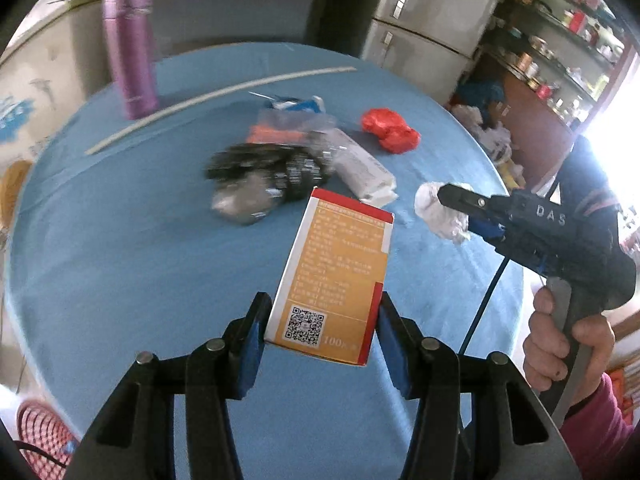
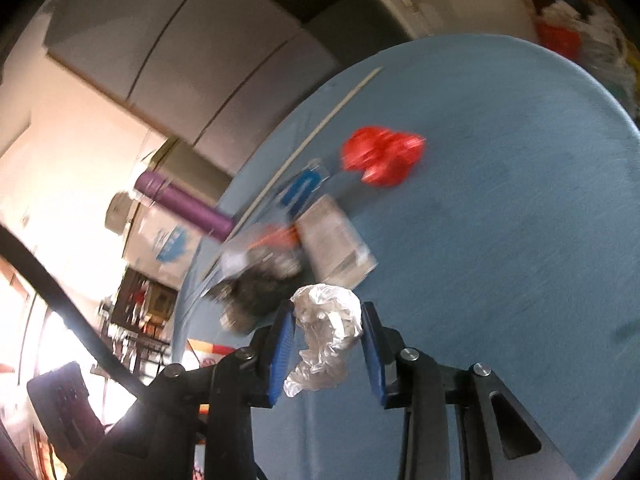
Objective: Collect trash
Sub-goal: 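Grasp the orange medicine box with left tool while right tool grasps white tissue, then carry box and tissue to the red basket and release both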
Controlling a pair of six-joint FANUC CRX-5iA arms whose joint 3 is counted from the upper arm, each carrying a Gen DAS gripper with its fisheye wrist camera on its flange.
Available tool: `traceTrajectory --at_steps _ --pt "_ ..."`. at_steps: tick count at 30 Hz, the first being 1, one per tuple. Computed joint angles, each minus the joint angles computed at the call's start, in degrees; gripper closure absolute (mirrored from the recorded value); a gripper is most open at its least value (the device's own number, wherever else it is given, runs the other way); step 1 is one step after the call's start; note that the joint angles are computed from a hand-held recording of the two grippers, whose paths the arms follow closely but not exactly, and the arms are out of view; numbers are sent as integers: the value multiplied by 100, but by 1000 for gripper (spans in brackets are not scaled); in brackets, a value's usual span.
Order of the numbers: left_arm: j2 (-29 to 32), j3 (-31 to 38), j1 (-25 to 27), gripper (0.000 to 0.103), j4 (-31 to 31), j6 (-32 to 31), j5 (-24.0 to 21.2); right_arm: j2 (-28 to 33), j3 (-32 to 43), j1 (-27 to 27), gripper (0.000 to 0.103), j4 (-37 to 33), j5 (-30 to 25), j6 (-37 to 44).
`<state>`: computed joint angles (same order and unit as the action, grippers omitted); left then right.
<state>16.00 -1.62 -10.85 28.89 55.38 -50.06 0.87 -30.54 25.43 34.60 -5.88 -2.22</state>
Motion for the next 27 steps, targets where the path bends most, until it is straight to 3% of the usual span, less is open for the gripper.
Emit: traceTrajectory --at_steps 3,12,27 --pt "-350 -221 168 49 -340 292 190 71 251 278 68 -360 -184 491" --pt "-1088 -633 562 49 -1415 1113 566 417 1280 1015 68 -2329 -837 2714" --pt "-1617 -1042 1108 49 -2249 1778 998 1022 2434 1439 68 -3436 -1640 4235"
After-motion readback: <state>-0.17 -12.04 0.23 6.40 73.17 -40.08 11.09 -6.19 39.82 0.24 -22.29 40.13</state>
